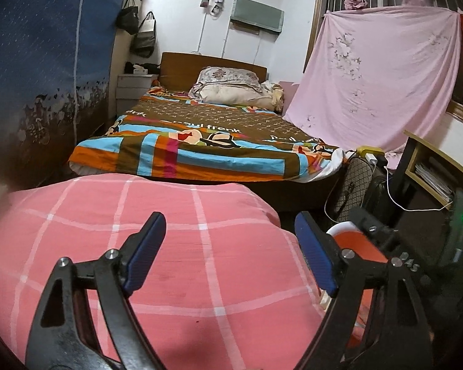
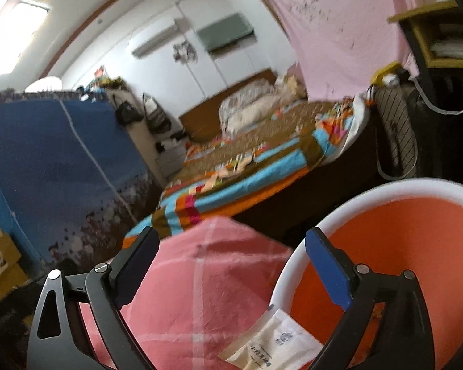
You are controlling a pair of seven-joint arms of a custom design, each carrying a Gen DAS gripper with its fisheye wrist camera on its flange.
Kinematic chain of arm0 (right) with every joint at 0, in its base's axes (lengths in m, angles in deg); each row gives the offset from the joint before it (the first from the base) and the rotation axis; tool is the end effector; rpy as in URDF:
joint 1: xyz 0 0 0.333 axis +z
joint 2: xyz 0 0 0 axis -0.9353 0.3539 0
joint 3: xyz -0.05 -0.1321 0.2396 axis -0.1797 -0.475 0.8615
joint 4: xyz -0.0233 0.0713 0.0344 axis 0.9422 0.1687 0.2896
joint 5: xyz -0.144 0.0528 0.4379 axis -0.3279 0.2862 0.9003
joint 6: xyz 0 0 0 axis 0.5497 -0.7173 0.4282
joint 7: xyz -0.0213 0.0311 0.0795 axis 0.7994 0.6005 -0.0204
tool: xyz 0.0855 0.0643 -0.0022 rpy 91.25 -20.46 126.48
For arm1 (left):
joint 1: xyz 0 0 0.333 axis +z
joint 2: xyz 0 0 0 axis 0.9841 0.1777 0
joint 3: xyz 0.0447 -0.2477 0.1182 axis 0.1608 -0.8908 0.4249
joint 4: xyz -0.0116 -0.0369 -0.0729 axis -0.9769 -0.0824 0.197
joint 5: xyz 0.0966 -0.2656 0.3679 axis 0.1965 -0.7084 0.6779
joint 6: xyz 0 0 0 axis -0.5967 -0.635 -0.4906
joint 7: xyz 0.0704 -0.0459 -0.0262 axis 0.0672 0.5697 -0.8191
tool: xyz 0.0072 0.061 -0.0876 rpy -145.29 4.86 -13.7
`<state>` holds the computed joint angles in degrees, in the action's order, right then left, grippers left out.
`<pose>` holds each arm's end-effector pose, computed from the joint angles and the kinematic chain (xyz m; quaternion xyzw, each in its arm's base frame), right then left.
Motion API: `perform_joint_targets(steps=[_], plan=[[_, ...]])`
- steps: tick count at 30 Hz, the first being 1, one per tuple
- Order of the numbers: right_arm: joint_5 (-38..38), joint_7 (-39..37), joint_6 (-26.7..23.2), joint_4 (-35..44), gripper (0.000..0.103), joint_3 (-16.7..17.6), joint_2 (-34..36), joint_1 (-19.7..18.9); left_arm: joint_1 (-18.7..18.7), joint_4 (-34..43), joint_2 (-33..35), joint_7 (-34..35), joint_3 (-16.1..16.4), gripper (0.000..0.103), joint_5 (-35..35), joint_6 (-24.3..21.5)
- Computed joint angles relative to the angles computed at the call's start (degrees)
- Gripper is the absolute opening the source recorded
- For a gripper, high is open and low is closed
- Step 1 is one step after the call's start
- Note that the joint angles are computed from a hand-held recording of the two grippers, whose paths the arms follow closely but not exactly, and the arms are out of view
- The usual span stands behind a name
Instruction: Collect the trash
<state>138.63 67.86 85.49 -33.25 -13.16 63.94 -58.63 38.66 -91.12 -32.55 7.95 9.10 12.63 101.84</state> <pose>0.7306 0.3120 0.3979 -0.6451 0.4983 -0.0775 0.5741 0.6093 -0.5235 0.4318 -0.7369 0.4229 -0.3521 0.3925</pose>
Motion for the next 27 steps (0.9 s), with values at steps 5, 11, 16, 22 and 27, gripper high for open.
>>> perform_joint_targets(steps=[5,11,16,22,27], plan=[[-6.65,10.47,-4.39,2.28,0.097,-1.93,2.63,0.41,0.47,-2.01,-1.35,-0.52,-0.32,0.071,0.16,0.4],[2.34,5.6,-4.03,3.95,0.097,2.75,3.98,-3.95,1.3,-3.94,-2.68,-2.39,-0.67,0.071,0.46,1.35],[-2.85,10.39,-5.95,4.22,0.097,-0.53,3.86,-1.17,2.28,-5.49,-3.58,-3.77,-1.29,0.071,0.34,2.11],[-6.73,12.2,-9.8,4.41,0.097,-0.44,4.3,-1.49,3.23,-7.26,-4.73,-5.71,-1.81,0.071,0.22,3.04],[-3.35,11.02,-12.72,5.26,0.097,1.45,5.44,-3.63,3.26,-7.58,-4.97,-5.61,-2.07,0.071,0.72,2.52]])
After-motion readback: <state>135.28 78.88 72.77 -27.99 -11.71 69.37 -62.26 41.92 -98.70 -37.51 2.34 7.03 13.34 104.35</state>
